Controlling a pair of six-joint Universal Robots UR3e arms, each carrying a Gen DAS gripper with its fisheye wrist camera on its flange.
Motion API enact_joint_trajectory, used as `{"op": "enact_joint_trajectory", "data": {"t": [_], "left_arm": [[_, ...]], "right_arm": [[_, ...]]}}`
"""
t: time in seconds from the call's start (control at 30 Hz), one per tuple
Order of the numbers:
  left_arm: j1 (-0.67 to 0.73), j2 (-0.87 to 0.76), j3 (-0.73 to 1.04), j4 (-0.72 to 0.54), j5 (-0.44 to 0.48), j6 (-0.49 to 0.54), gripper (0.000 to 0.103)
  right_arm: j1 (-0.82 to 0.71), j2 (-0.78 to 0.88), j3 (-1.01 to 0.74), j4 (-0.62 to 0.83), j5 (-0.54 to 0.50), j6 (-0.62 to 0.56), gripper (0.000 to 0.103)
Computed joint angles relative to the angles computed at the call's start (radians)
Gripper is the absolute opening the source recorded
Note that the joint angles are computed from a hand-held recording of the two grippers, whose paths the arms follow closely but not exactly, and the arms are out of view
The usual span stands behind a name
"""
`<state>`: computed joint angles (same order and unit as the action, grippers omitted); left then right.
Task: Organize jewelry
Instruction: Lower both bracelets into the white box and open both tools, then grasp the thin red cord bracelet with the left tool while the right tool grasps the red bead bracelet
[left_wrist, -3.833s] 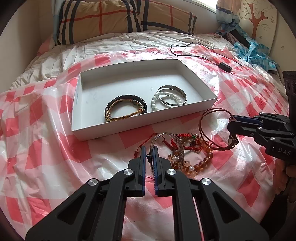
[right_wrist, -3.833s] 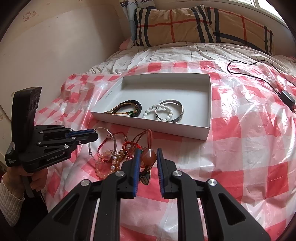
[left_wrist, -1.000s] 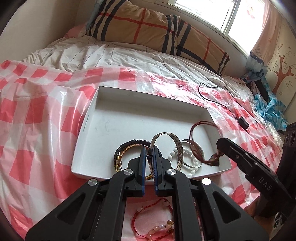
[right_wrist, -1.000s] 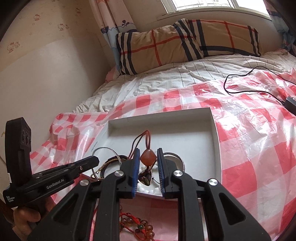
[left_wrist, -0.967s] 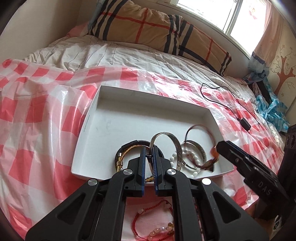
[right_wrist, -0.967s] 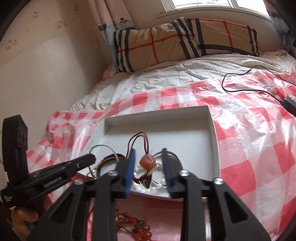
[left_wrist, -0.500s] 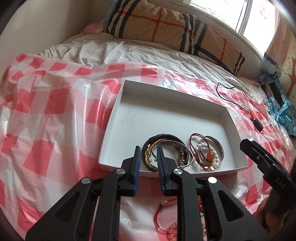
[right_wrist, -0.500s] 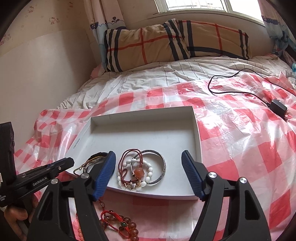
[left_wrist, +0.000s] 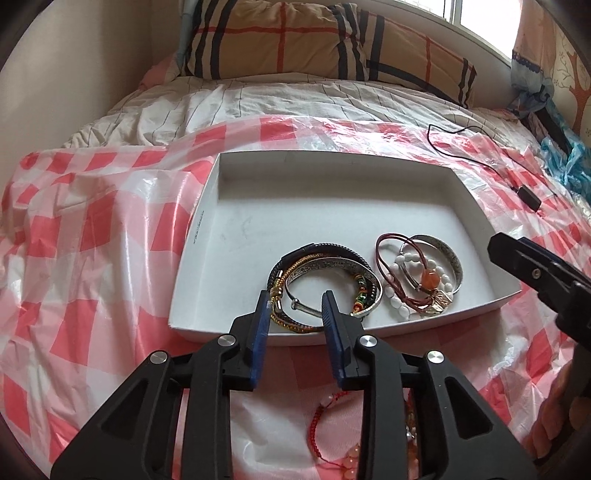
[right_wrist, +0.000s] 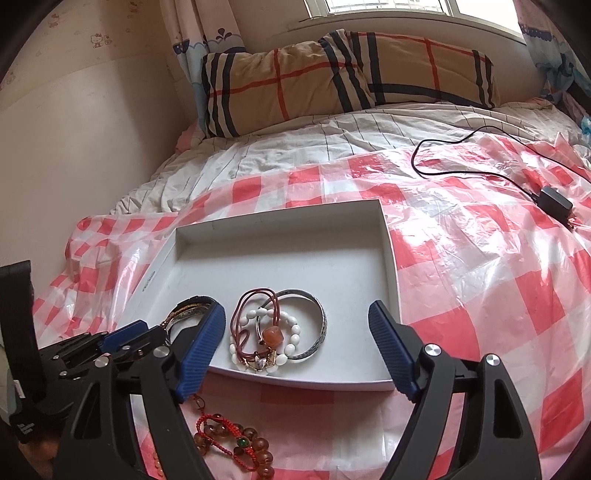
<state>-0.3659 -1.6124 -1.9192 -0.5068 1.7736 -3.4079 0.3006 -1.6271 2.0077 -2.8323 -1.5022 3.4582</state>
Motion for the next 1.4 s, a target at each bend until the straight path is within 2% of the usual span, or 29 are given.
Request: {"op": "enact_joint_trajectory", "data": {"t": [0.1,0.23,0.43,0.6,0.7,0.8,0.97,1.13,1.3,1.4], "left_arm": [[-0.017,-0.044,0.033,0.000,0.027,-0.008,0.027],[-0.007,-0.003,0.000,0.004,0.039,-0.005,0.028],[0.066,0.162,-0.118,0.011,0.012,0.033,0.029],[0.137,0.307,-0.201,-0.048,-0.066,0.097,0.029],[0.158,0.350,-0.219,-0.103,-0.143,0.143,0.029],[0.118,0.339,-0.212,-0.131,-0.146,0.182,0.029],[0.074,0.322,-0.198,-0.162,-0.159,0.222,0.029],[0.032,0.310,-0.189,-0.185,-0.181,0.282,0.029],[-0.022,0.294,-0.180,-0.190,-0.207,0.339,0.030],[-0.054,0.264,-0.166,-0.185,-0.199,0.344,0.034]], "right_arm": [[-0.011,-0.008,0.004,0.006,0.014,-0.001,0.077],[-0.021,-0.023,0.009,0.012,0.026,0.002,0.079],[-0.027,-0.041,-0.010,0.093,0.037,-0.040,0.081],[-0.062,-0.136,0.021,0.237,0.137,-0.142,0.080],[-0.035,-0.142,0.018,0.266,0.155,-0.207,0.069],[0.009,-0.094,-0.007,0.309,0.161,-0.247,0.056],[0.119,0.004,-0.063,0.317,0.061,-0.281,0.050],[0.151,0.031,-0.066,0.280,0.038,-0.290,0.040],[0.190,0.068,-0.090,0.266,0.012,-0.324,0.024],[0.186,0.075,-0.102,0.287,0.025,-0.332,0.017]]}}
